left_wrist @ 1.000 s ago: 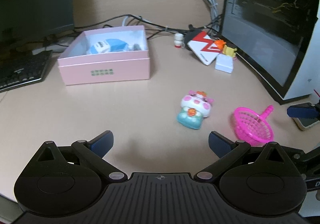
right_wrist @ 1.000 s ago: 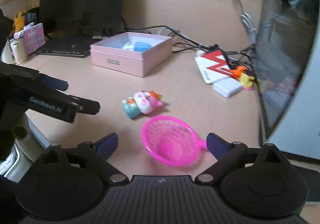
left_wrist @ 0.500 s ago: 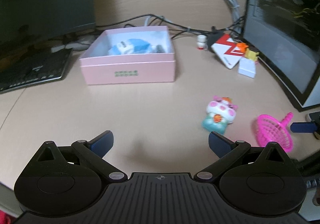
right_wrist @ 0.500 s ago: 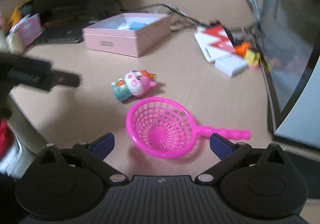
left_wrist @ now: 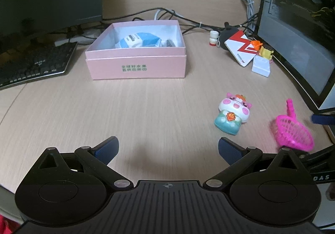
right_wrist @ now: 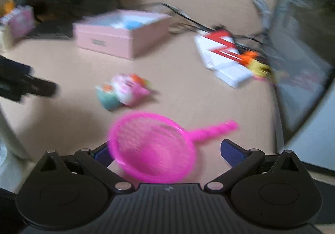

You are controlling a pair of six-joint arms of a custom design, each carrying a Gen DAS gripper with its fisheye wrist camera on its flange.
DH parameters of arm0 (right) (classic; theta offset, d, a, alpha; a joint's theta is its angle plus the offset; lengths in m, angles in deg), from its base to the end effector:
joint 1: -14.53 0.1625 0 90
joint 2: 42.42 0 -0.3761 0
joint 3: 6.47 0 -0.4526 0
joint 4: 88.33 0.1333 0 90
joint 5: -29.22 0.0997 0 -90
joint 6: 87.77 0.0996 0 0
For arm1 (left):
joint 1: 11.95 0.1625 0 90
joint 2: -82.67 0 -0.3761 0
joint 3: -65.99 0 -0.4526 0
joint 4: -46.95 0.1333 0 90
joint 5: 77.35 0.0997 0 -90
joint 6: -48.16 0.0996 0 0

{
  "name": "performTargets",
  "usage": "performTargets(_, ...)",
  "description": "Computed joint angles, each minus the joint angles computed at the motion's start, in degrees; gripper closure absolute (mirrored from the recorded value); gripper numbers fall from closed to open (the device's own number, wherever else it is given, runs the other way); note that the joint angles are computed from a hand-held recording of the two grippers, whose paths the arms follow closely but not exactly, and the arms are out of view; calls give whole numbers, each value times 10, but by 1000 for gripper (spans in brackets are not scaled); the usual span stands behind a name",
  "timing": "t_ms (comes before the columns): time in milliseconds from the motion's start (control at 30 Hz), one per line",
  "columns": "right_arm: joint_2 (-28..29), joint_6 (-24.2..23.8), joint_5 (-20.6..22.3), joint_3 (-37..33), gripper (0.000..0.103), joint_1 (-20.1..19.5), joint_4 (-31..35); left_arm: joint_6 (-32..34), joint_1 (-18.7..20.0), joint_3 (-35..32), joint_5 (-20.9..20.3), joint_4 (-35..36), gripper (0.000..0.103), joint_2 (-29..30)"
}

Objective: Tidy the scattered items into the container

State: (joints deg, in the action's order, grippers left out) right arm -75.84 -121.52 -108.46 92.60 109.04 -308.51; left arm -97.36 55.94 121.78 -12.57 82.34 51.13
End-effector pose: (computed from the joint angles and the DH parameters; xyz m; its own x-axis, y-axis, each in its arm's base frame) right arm 0.1070 -0.5974 0.0185 -0.5829 0.2711 0.7660 -0.4302 0.6968 -0.5740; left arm -0.0979 -0.7079 0.0452 -0.5739 0.5688 -0.5892 0.7881 0.5792 -0.2085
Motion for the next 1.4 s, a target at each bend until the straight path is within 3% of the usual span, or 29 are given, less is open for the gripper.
performTargets(67, -2, -1, -13, 10, 0, 2, -24, 13, -2, 0, 8, -4, 0, 4)
performTargets(233, -50, 86, 27, 75, 0, -3, 11, 91, -11, -5, 40, -26, 0, 29)
performTargets(400, -51, 102, 14, 92, 0, 6, -15, 117, -20, -59, 52, -4, 4, 86)
performTargets(467, -50, 101, 11, 96, 0, 10, -26, 122, -22, -82, 52, 10, 24, 106)
performTargets(600, -49, 106, 3, 97, 0, 10, -27, 137, -23, -104, 39, 12, 35, 129)
performTargets(633, -48, 106, 1, 95, 0, 10, -25, 137, -23, -105, 37, 12, 51, 131)
performTargets(767, -46, 104, 4, 90, 0, 7, -22, 131, -20, -76, 20, -21, 50, 105)
performTargets(833, -44, 97, 10, 85, 0, 6, -24, 127, -18, -55, -8, -44, 50, 87)
performTargets(933, -42, 90, 22, 79, 0, 5, -26, 87, -13, -56, -45, -27, 50, 80)
performTargets(1033, -43, 100, 35, 71, 0, 2, -18, 62, -8, -48, -43, -10, 48, 69)
performTargets(1200, -57, 173, 63, 53, 0, -6, 21, 48, -8, -16, -20, -7, 27, 42)
performTargets(1400, -52, 227, 38, 7, 0, -21, 112, 41, -10, 5, -18, -16, 12, 20)
